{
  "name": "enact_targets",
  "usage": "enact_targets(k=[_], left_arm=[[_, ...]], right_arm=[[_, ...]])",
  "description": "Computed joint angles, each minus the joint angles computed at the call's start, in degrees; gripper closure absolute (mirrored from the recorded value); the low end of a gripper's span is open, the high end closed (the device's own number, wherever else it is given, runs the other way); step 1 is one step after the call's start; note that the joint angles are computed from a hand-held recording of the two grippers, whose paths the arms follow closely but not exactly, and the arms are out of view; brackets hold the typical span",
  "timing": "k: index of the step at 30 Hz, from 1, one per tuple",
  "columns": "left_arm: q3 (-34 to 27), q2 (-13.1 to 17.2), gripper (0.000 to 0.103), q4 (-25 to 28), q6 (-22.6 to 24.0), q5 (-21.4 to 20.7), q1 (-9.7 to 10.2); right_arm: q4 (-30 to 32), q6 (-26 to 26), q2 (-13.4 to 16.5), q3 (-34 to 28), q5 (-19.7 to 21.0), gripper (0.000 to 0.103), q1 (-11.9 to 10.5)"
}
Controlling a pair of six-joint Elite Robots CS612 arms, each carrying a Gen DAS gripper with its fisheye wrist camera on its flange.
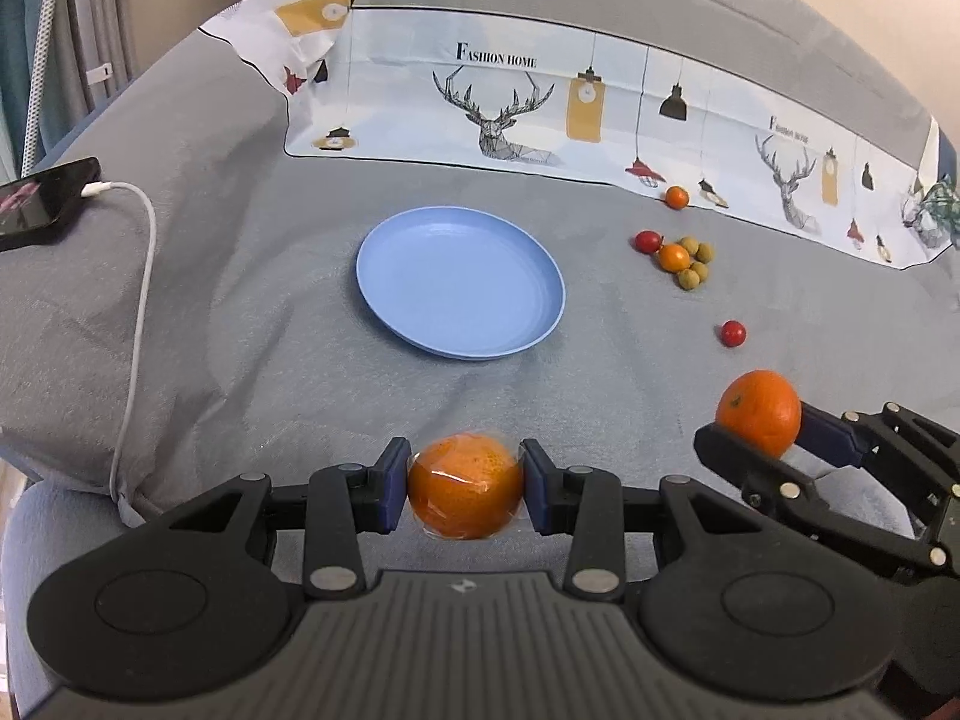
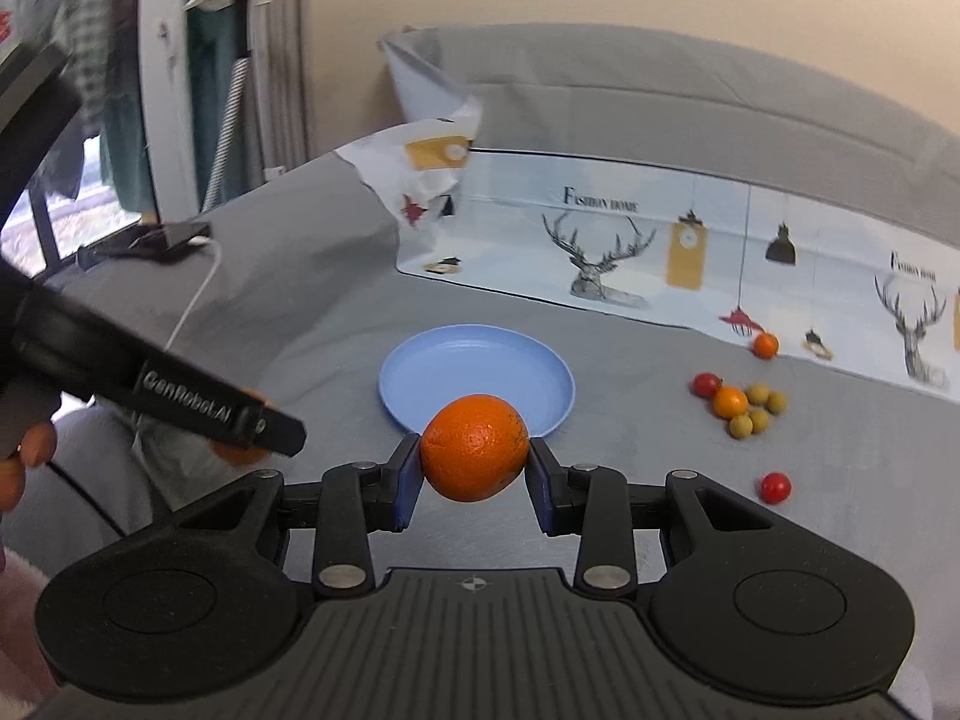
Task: Organize fruits
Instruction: 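Carry the orange in the left tool while the right tool carries its orange toward the plate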
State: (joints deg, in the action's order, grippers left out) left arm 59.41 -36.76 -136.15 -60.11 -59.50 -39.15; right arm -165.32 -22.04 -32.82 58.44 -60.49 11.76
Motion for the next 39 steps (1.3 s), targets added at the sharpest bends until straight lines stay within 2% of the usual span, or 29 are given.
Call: enact_targets(k=[5,15,39], left_arm=[[2.0,-1.0,0.059,-2.3,0.4,0.9,-0.46],[3.6,-1.7,0.06,-3.8,-0.7,1.8,-0.59],[3.3,-1.4,0.059,-3.5,-0.7,1.1,-0.28]], right_arm=[[-1.1,-0.9,-0.8,1.5,-0.3,0.065,0.2],[-1.8,-3.3,-1.6,2.7,-0.1,0.065,0.6],[0.0,-2.7,-1.2,1.9,-0.5,0.064,0.7]])
